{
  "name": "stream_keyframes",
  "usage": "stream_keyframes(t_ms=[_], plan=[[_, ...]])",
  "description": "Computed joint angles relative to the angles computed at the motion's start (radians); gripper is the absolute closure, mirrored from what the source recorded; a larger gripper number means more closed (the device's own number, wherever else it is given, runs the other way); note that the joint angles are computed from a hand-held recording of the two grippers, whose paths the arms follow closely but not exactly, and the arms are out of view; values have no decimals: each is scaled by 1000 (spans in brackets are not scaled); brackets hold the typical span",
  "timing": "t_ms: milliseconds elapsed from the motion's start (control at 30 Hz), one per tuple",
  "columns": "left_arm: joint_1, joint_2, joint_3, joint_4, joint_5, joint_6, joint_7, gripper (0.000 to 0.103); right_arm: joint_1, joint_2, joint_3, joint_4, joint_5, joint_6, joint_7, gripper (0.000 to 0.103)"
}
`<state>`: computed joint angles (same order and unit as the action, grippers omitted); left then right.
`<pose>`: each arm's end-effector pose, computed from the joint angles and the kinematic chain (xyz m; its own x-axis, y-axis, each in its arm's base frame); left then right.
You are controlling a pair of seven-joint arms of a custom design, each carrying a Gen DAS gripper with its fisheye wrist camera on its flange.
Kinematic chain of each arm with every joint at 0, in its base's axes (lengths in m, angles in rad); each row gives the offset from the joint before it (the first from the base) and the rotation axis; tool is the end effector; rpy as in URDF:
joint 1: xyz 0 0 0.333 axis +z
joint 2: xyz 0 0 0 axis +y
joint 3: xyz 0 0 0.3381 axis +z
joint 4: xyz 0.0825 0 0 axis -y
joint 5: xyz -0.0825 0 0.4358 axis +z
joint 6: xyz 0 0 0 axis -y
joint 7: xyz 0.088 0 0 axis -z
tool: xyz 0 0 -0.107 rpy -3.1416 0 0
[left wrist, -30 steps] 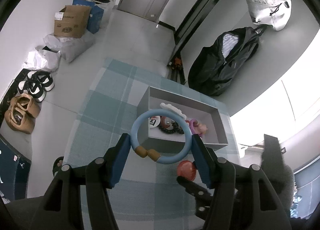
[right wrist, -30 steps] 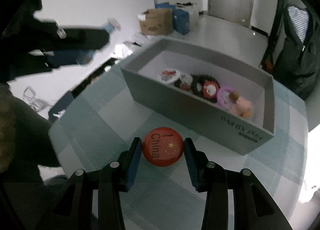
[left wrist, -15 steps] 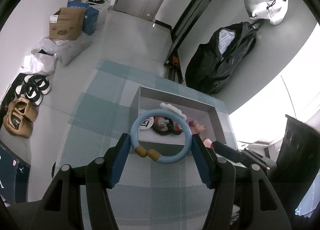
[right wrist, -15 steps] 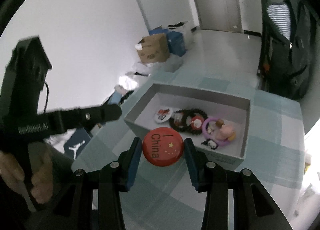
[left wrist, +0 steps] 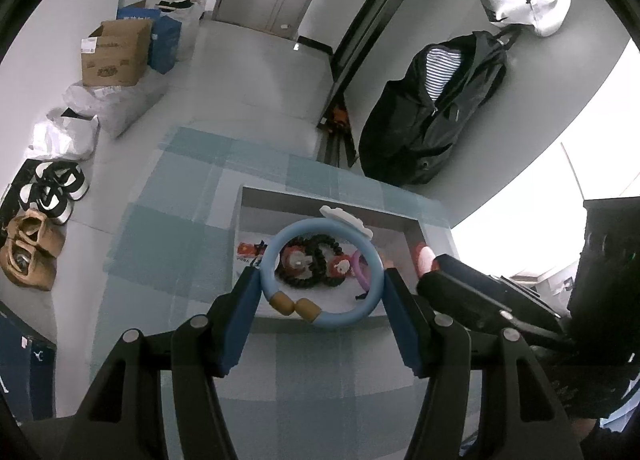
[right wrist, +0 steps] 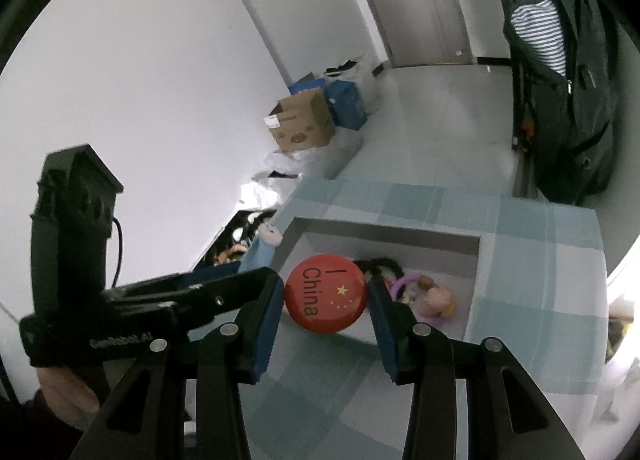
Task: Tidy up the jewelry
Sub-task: 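Carry the blue ring holder and red disc over the grey box, then lower both items into the box and open both tools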
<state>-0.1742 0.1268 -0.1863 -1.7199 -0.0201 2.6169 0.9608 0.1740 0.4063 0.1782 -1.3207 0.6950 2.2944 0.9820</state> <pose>0.6610 -0.2408 0.6045 0.1074 -0.8943 0.4344 -0.7575 -0.3565 -0.5468 0.7408 0.2560 0.5916 0.6348 -0.6782 -0.3702 -0.6827 -0.2679 -0.6799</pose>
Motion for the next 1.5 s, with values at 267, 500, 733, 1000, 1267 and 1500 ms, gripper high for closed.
stream_keyframes(t_ms=[267,500,733,1000,1267,1500], plan=[[-10,49,7,65,36,-44,-22,46,-2,74,-4,109,-34,-21,69,61],[-10,96,3,125,31,-91,6,46,-15,160,8,238,-54,-72,124,61],[-9,128,1,162,11,-135,36,46,-7,247,1,359,-113,-116,203,61],[-13,146,2,185,4,-152,41,46,-13,281,14,404,-138,-135,234,61],[-20,147,5,188,19,-163,37,46,-12,273,14,392,-149,-139,231,61],[-23,161,6,213,21,-187,31,46,3,292,-4,419,-188,-168,279,53]])
